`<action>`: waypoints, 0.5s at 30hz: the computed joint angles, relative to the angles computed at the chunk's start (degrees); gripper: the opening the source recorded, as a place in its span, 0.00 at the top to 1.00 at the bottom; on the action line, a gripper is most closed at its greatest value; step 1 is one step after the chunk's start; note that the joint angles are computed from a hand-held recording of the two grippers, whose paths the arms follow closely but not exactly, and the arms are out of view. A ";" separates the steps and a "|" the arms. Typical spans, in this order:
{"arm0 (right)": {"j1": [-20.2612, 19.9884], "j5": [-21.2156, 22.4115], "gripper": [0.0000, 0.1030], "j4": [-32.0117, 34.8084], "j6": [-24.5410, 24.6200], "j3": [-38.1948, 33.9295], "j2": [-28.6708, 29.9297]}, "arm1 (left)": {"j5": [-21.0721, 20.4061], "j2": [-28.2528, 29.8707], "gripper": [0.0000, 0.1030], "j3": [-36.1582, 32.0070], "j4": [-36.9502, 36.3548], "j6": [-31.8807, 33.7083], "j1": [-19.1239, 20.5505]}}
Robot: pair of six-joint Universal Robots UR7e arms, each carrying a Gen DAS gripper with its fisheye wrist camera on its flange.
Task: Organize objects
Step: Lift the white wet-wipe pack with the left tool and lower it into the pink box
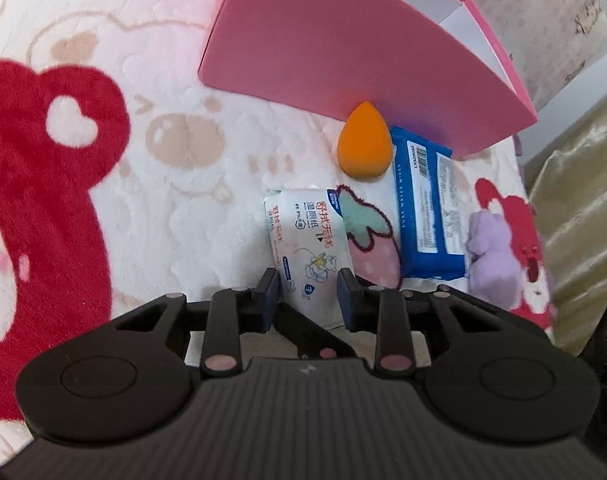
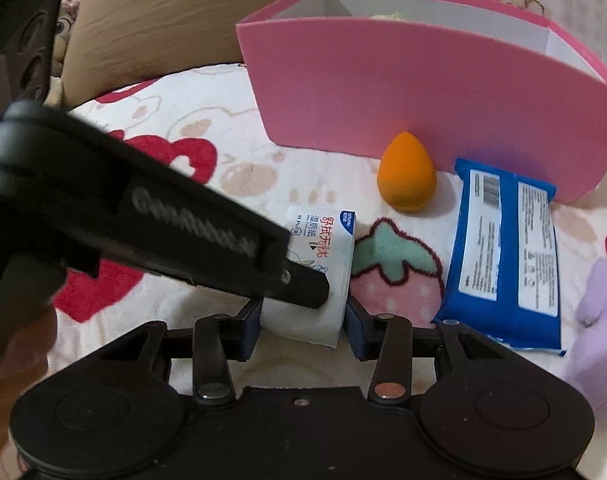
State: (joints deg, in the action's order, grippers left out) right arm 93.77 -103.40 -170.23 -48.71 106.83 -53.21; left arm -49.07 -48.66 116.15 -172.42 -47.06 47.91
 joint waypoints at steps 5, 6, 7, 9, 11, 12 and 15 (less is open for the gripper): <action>0.70 0.56 0.54 0.02 -0.63 0.65 -1.56 | 1.14 -1.09 0.71 0.31 0.98 -1.02 -1.52; 0.91 0.79 0.54 0.07 -0.97 0.84 -2.08 | 1.18 -1.61 0.71 0.47 1.11 -0.99 -1.95; 1.18 1.07 0.54 0.20 -1.16 1.01 -2.68 | 1.36 -2.18 0.71 0.62 1.39 -0.84 -2.45; 1.92 1.41 0.54 1.14 -0.62 1.07 -4.09 | 1.71 -3.38 0.71 0.72 2.34 -0.33 -3.64; 2.79 1.61 0.54 1.61 -0.32 1.06 -5.24 | 1.84 -4.67 0.72 0.63 3.61 -0.14 -4.70; 3.19 1.84 0.54 1.27 -0.74 1.29 -5.91 | 1.97 -5.23 0.72 0.53 3.89 0.35 -5.27; 4.41 2.68 0.54 0.99 -1.92 1.08 -7.51 | 2.89 -6.44 0.72 -0.06 4.29 2.10 -6.86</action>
